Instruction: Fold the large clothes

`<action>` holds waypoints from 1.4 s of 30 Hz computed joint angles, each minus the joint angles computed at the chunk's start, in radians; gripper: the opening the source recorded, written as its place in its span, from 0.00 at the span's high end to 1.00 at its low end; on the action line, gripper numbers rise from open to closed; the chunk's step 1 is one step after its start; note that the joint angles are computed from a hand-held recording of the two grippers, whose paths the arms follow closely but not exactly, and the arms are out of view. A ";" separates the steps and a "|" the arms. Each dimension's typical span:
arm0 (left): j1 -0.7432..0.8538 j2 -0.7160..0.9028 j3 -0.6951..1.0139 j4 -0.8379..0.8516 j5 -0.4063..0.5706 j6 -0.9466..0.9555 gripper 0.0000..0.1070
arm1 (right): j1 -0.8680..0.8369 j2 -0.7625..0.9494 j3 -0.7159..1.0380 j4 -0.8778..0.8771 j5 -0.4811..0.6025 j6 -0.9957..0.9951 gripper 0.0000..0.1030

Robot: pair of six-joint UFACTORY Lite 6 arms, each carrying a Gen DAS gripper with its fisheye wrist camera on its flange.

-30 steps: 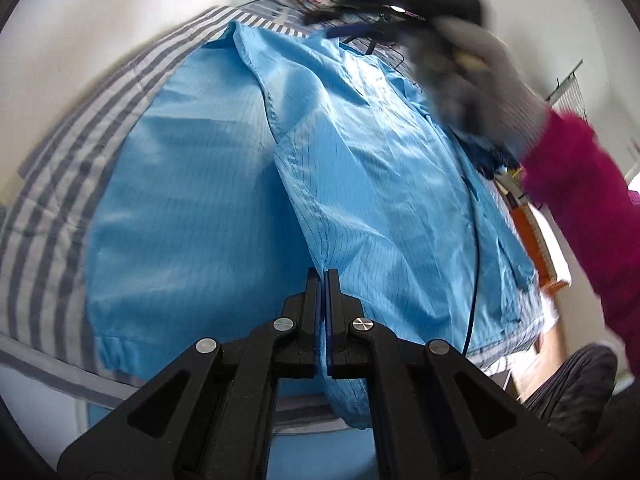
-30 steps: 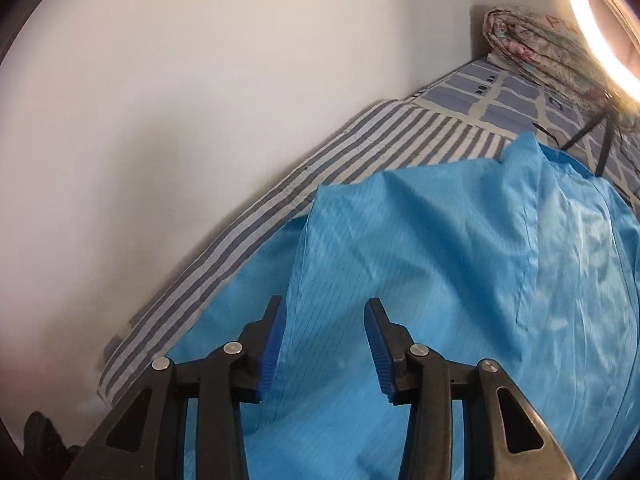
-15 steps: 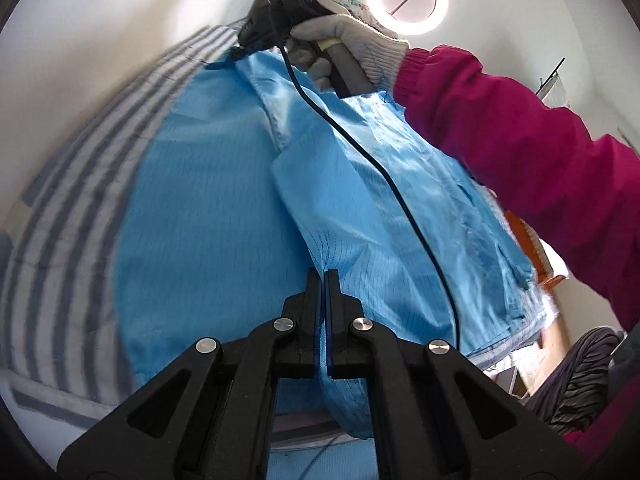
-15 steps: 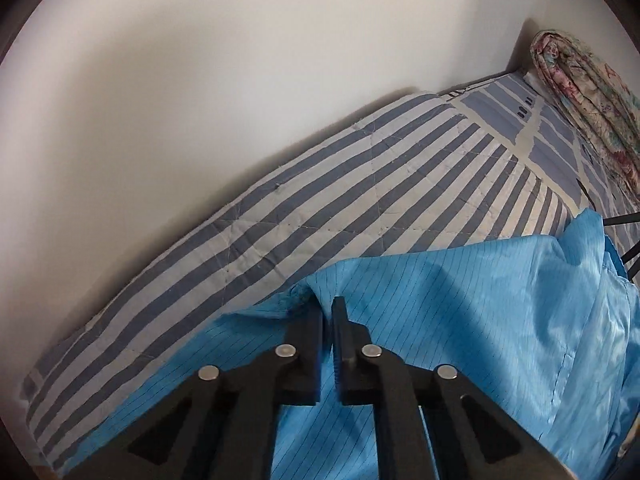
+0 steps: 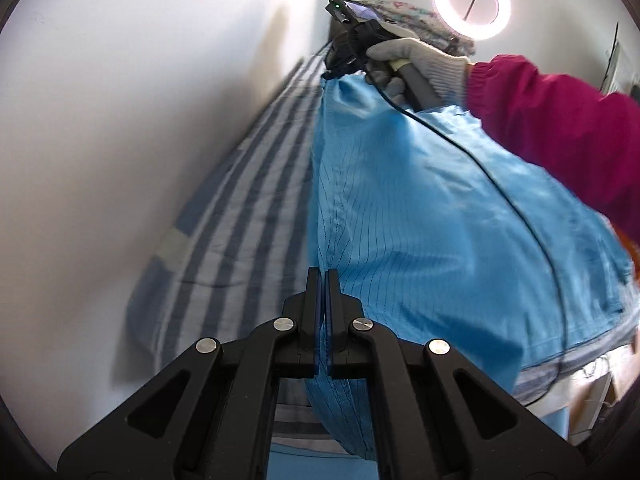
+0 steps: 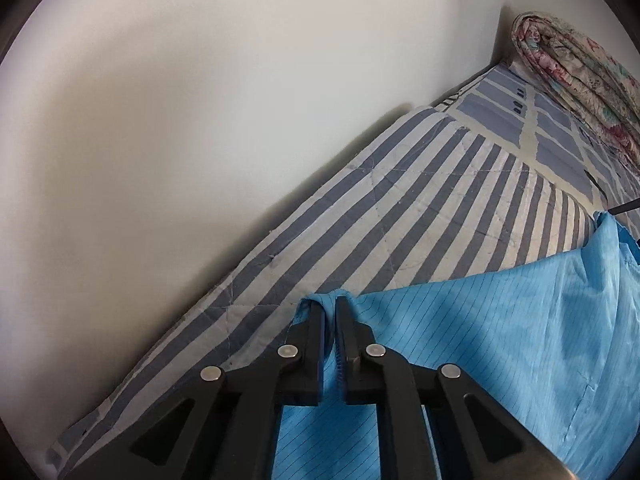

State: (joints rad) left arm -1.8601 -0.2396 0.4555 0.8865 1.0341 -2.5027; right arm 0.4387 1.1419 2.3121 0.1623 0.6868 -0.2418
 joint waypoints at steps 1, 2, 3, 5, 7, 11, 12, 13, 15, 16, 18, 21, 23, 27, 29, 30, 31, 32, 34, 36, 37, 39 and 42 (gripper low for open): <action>0.000 0.008 -0.006 0.005 -0.019 -0.020 1.00 | 0.002 -0.024 -0.043 -0.007 -0.026 0.001 0.91; 0.006 0.010 -0.013 0.013 -0.037 -0.031 1.00 | -0.005 -0.073 -0.123 0.027 -0.071 -0.034 0.90; 0.014 0.023 -0.013 0.016 -0.056 -0.035 1.00 | -0.023 -0.130 -0.210 0.103 -0.109 -0.109 0.86; 0.019 0.034 -0.013 0.006 -0.071 -0.027 1.00 | -0.076 -0.240 -0.359 0.291 -0.146 -0.281 0.79; 0.009 0.037 -0.003 -0.018 -0.057 -0.026 0.98 | -0.135 -0.361 -0.523 0.477 -0.161 -0.448 0.74; -0.045 -0.023 -0.020 -0.073 0.014 -0.026 0.94 | -0.207 -0.611 -0.869 0.667 -0.089 -0.761 0.75; -0.056 -0.025 -0.012 -0.093 0.035 -0.027 0.86 | -0.203 -0.672 -0.957 0.647 -0.086 -0.795 0.76; -0.071 -0.029 -0.004 -0.108 0.059 -0.034 0.75 | -0.194 -0.726 -1.039 0.641 -0.098 -0.836 0.76; -0.103 -0.038 0.018 -0.120 0.114 -0.040 0.71 | -0.170 -0.778 -1.138 0.631 -0.121 -0.879 0.76; -0.112 -0.039 0.026 -0.112 0.134 -0.043 0.71 | -0.144 -0.779 -1.165 0.608 -0.155 -0.865 0.76; -0.114 -0.018 0.068 -0.067 0.155 -0.028 0.71 | -0.102 -0.749 -1.180 0.584 -0.230 -0.846 0.76; -0.030 0.035 0.097 -0.004 0.073 0.028 0.71 | -0.069 -0.673 -1.152 0.689 -0.314 -0.920 0.76; 0.012 0.026 0.062 0.020 -0.004 0.026 0.71 | -0.059 -0.645 -1.137 0.747 -0.337 -0.956 0.76; 0.102 0.073 0.020 0.082 -0.185 -0.009 0.71 | -0.120 -0.687 -1.145 0.811 -0.234 -1.052 0.77; 0.122 0.118 0.040 0.103 -0.212 -0.023 0.71 | -0.191 -0.725 -1.161 0.867 -0.217 -1.132 0.76; 0.121 0.118 0.041 0.104 -0.209 -0.024 0.71 | -0.239 -0.718 -1.137 0.870 -0.212 -1.138 0.76; 0.121 0.117 0.043 0.102 -0.207 -0.022 0.71 | -0.286 -0.689 -1.086 0.852 -0.195 -1.109 0.75; 0.117 0.116 0.040 0.099 -0.203 -0.021 0.71 | -0.347 -0.637 -1.004 0.815 -0.160 -1.045 0.75; 0.126 0.136 0.047 0.107 -0.209 -0.021 0.71 | -0.439 -0.536 -0.852 0.775 -0.125 -0.948 0.75; 0.128 0.155 0.059 0.107 -0.207 -0.012 0.70 | -0.491 -0.395 -0.656 0.717 -0.104 -0.836 0.74; 0.127 0.159 0.062 0.103 -0.206 -0.007 0.70 | -0.509 -0.321 -0.551 0.694 -0.078 -0.787 0.75; 0.122 0.164 0.064 0.102 -0.205 -0.012 0.70 | -0.525 -0.192 -0.355 0.667 -0.034 -0.707 0.75; 0.153 0.175 0.067 0.121 -0.223 -0.008 0.70 | -0.518 -0.026 -0.083 0.646 -0.001 -0.627 0.75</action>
